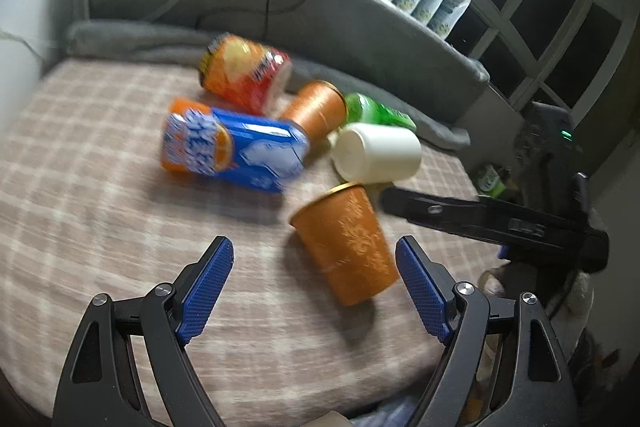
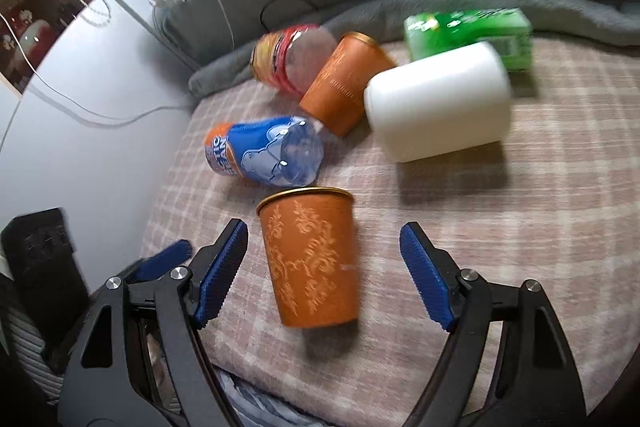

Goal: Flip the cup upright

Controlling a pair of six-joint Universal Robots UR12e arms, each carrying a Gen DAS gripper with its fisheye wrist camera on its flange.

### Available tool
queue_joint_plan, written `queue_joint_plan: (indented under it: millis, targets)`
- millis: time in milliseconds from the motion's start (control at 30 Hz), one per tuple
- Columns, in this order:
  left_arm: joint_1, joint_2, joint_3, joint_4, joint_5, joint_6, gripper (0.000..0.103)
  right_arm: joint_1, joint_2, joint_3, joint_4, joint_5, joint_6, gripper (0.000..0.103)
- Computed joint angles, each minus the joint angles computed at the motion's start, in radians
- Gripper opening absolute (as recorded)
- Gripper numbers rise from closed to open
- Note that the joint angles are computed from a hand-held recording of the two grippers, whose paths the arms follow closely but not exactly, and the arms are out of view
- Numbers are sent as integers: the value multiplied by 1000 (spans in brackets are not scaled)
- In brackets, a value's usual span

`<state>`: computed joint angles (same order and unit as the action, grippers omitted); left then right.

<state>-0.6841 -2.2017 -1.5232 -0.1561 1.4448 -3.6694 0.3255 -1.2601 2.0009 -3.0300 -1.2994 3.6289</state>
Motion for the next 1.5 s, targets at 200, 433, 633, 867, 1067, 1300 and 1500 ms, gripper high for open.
queue_joint_plan:
  millis: [200,433,633,867,1067,1300,1500]
  targets:
    - [23,-41,46,-43,-146,-112,83,9,-66,76,-32,-131,-20,81]
    - [33,-71,85,-73,-223,-173,83,16,-111,127,-45,-232,-22,81]
    - [38,-93,113,-91,-259,-212,83,17,-129,150,-51,-265,-14,81]
    - [36,-110,133,-104,-259,-223,83,15,-132,161,-56,-275,-3,81]
    - [34,-119,148,-125,-249,-223,74,11,-131,167,-57,-281,11,81]
    - [28,-122,156,-122,-237,-209,65,7,-130,168,-52,-284,17,81]
    - [24,-120,159,-120,-216,-188,64,4,-128,169,-54,-281,22,81]
